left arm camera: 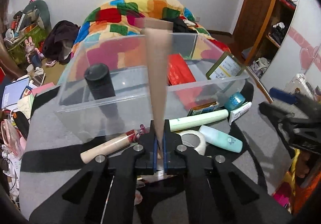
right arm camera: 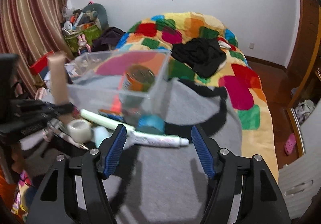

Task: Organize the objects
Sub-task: 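Lower the beige tube into the bin with the left tool while the right grasps blue tape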

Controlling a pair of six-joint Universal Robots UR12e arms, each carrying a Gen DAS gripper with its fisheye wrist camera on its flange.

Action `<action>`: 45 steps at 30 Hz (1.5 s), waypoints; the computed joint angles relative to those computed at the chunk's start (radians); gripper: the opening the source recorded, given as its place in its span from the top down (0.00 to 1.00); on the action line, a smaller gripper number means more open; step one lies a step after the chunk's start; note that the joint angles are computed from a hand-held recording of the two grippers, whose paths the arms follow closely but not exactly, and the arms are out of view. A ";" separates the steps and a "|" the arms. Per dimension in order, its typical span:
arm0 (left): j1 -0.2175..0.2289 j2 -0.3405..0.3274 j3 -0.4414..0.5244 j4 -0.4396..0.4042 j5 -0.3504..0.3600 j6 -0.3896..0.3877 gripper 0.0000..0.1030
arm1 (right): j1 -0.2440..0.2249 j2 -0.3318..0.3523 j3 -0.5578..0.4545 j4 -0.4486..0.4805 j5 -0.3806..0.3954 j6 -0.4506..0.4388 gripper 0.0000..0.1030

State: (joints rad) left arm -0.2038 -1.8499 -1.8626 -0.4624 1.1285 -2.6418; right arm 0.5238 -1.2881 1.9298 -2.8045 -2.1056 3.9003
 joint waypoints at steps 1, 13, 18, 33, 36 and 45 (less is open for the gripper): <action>0.002 0.005 -0.003 0.010 -0.003 -0.002 0.97 | -0.002 -0.003 0.005 0.006 0.005 0.007 0.38; -0.006 0.026 0.025 0.164 -0.040 -0.049 0.97 | -0.042 0.015 0.012 -0.059 0.124 0.008 0.38; -0.046 -0.020 0.072 0.233 0.057 -0.064 0.97 | -0.063 0.028 0.003 -0.078 0.182 0.021 0.38; -0.045 -0.023 0.070 0.145 0.023 0.004 0.75 | -0.066 0.039 0.001 -0.104 0.209 0.021 0.65; -0.025 0.000 0.046 0.147 -0.021 0.003 0.62 | -0.057 0.034 0.004 -0.114 0.189 0.026 0.65; -0.001 0.033 0.006 0.006 -0.079 0.074 0.54 | -0.016 0.017 -0.001 -0.143 0.086 -0.006 0.65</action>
State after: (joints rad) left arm -0.2050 -1.8167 -1.8566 -0.4569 1.0496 -2.5677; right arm 0.5082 -1.2711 1.9292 -2.9478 -2.0192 3.8938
